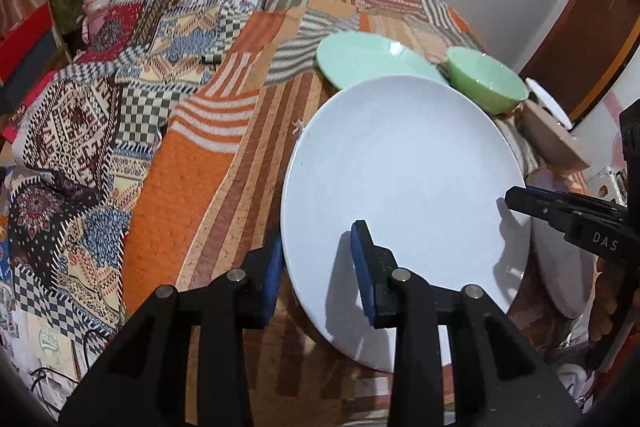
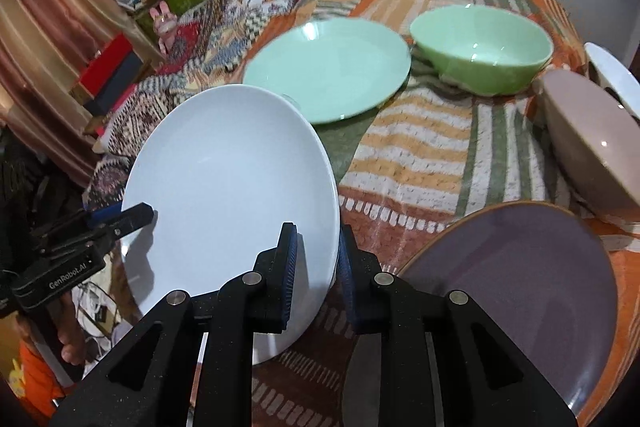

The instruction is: Organize plates and bowls

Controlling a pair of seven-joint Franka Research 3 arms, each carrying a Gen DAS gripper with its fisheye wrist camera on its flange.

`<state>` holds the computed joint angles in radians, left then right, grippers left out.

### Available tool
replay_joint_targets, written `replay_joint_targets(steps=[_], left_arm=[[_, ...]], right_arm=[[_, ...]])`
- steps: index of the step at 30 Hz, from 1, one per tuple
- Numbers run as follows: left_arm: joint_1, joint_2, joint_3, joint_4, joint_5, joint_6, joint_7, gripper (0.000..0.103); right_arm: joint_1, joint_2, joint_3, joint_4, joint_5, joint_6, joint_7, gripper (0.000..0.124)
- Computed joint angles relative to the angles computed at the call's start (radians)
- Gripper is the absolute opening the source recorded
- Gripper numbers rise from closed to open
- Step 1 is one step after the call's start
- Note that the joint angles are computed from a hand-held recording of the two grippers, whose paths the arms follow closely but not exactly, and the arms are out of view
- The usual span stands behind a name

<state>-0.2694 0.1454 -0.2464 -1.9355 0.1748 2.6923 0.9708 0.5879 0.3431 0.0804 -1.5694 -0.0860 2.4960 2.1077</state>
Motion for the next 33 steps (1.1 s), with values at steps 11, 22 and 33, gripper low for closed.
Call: replay_joint_targets(steps=[11, 22, 33], left_arm=[[-0.029, -0.051, 0.003, 0.016, 0.108, 0.021, -0.084, 0.033], [-0.067, -0.051, -0.016, 0.075, 0.184, 0.021, -0.123, 0.033], [-0.121, -0.006, -0.033, 0.178, 0.223, -0.034, -0.111, 0.033]], right_arm=[[-0.001, -0.1, -0.005, -0.11, -0.055, 0.105, 0.079, 0.019], [-0.044, -0.241, 0.01, -0.271, -0.143, 0.204, 0.179, 0.019], [-0.136, -0.383, 0.062, -0.426, -0.237, 0.257, 0.29, 0.019]])
